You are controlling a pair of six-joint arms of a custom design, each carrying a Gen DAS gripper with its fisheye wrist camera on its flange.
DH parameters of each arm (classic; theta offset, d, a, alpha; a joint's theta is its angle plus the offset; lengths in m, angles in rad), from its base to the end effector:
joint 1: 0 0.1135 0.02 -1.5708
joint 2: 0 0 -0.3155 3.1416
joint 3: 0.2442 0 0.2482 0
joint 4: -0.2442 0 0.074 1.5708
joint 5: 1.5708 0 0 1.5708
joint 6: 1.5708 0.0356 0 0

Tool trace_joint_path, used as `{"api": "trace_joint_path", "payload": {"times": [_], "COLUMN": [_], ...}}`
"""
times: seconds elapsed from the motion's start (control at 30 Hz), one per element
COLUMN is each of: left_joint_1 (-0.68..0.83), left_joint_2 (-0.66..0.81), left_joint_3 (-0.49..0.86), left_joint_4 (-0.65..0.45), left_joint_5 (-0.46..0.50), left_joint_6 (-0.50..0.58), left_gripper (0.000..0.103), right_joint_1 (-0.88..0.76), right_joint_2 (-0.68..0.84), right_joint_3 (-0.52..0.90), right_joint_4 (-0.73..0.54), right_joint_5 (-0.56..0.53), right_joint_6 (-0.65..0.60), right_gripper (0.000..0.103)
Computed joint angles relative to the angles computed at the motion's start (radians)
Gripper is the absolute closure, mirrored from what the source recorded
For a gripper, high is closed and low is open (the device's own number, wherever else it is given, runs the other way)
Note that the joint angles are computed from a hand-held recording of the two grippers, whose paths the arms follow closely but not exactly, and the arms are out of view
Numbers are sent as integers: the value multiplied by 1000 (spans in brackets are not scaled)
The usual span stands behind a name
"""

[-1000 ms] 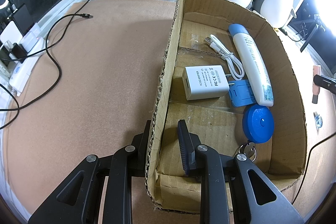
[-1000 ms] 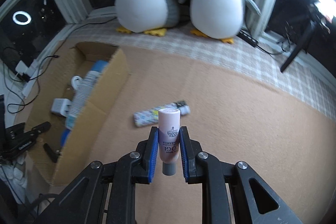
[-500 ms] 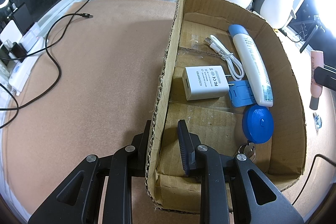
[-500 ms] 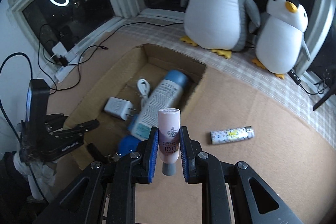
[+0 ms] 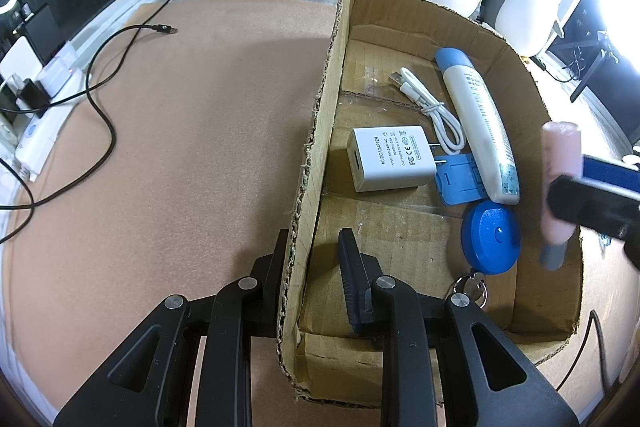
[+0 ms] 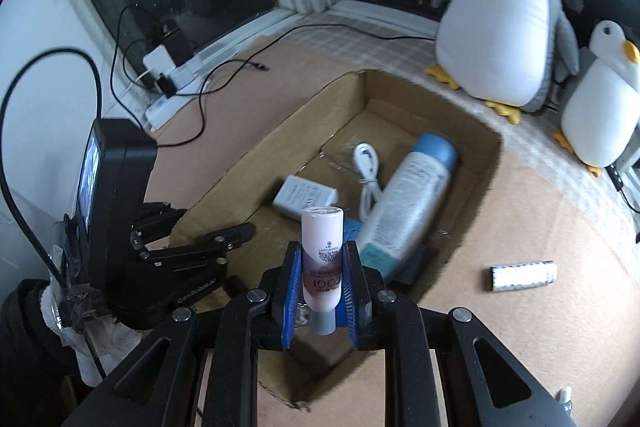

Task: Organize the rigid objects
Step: 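Carry the pink tube into the box and open the right gripper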

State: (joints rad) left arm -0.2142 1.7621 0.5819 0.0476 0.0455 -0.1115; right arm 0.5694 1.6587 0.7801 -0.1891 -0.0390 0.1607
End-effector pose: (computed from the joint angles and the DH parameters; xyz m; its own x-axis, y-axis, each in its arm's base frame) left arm 0.2671 -0.0598 0.1242 -0.9051 0.0831 -0.4171 0.1313 0.9874 -0.0881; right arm 0.2523 0.1631 0.1847 -0.8171 -0.3332 -0.4705 -0.4293 0.8963 0.1109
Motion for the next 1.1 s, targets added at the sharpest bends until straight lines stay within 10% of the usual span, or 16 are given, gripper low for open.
{"api": "trace_joint_path", "payload": {"times": [0.47, 0.67, 1.1], "left_joint_1": [-2, -3, -2], "left_joint_2": [2, 3, 3], "left_joint_3": [0, 0, -1], "left_joint_4": [2, 4, 4], "left_joint_5": [-1, -1, -1], "left_joint_6": [-2, -2, -2], "left_gripper": [81, 81, 81], "right_joint_1": [42, 48, 30], "right_joint_2": [52, 53, 25], "right_joint_3": [21, 23, 0], "right_joint_4": [12, 19, 32], "right_joint_5": [11, 23, 31], "right_joint_6": [2, -4, 0], "right_gripper": [85, 63, 55]}}
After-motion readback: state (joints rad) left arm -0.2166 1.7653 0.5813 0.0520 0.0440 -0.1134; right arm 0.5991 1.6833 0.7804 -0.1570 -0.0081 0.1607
